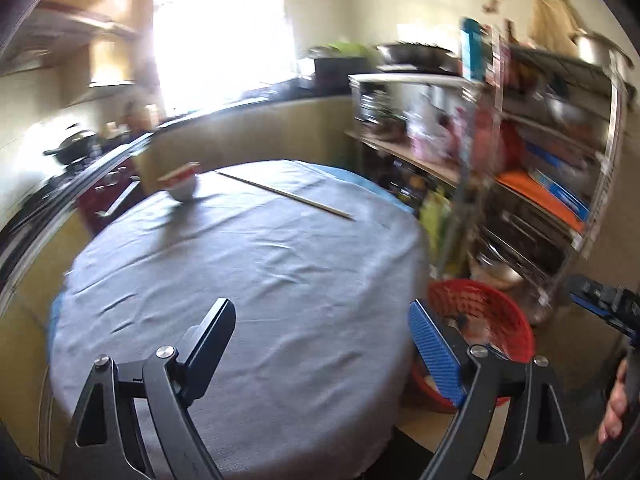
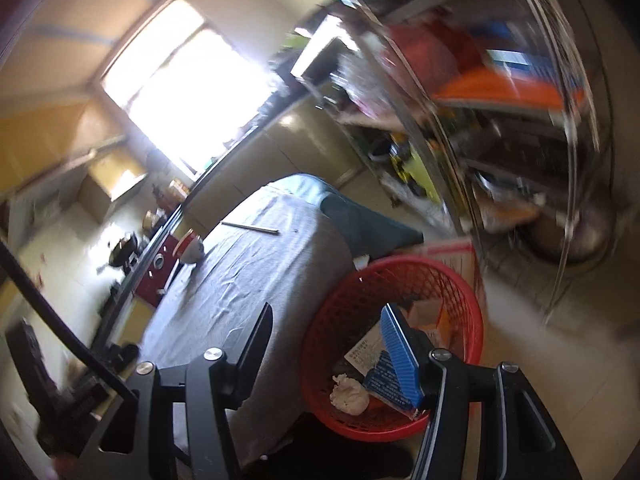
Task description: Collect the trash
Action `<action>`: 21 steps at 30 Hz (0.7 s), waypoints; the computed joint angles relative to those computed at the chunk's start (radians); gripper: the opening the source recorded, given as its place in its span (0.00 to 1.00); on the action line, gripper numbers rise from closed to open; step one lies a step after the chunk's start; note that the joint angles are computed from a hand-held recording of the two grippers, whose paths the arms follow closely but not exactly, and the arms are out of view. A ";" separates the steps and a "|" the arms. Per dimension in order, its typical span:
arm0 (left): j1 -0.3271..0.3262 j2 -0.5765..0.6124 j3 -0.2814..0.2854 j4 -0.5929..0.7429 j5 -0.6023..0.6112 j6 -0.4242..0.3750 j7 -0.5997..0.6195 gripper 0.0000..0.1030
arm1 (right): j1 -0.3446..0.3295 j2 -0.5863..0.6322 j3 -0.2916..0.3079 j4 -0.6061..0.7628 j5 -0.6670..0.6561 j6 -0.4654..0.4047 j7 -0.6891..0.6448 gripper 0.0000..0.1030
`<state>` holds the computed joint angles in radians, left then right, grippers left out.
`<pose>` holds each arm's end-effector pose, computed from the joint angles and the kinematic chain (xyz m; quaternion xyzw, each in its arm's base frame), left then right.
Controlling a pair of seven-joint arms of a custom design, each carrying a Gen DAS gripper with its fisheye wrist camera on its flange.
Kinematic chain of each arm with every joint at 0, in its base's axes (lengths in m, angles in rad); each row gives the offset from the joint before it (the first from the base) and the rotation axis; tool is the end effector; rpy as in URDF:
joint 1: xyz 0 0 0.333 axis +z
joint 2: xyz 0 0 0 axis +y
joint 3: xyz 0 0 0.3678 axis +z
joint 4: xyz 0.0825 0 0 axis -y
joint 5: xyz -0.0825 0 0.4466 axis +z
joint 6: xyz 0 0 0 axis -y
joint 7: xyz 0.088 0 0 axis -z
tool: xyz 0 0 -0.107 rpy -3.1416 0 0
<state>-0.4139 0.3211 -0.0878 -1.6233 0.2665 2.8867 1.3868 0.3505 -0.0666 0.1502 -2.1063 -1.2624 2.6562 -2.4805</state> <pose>0.6793 -0.3784 0.5774 -0.4447 0.7697 -0.3751 0.2630 0.5290 0.3217 0.5227 -0.3523 0.7981 -0.2217 0.4356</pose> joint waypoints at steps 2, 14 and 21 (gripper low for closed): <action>-0.010 -0.012 0.026 -0.017 0.025 0.013 -0.035 0.86 | 0.016 0.015 0.015 0.038 -0.001 -0.051 -0.071 0.65; -0.025 0.074 0.083 0.105 0.186 -0.160 -0.166 0.86 | 0.103 0.226 -0.044 0.295 0.042 -0.061 -0.406 0.71; -0.067 0.120 0.138 0.200 0.366 -0.325 -0.384 0.86 | 0.107 0.361 -0.118 0.451 0.148 0.116 -0.586 0.71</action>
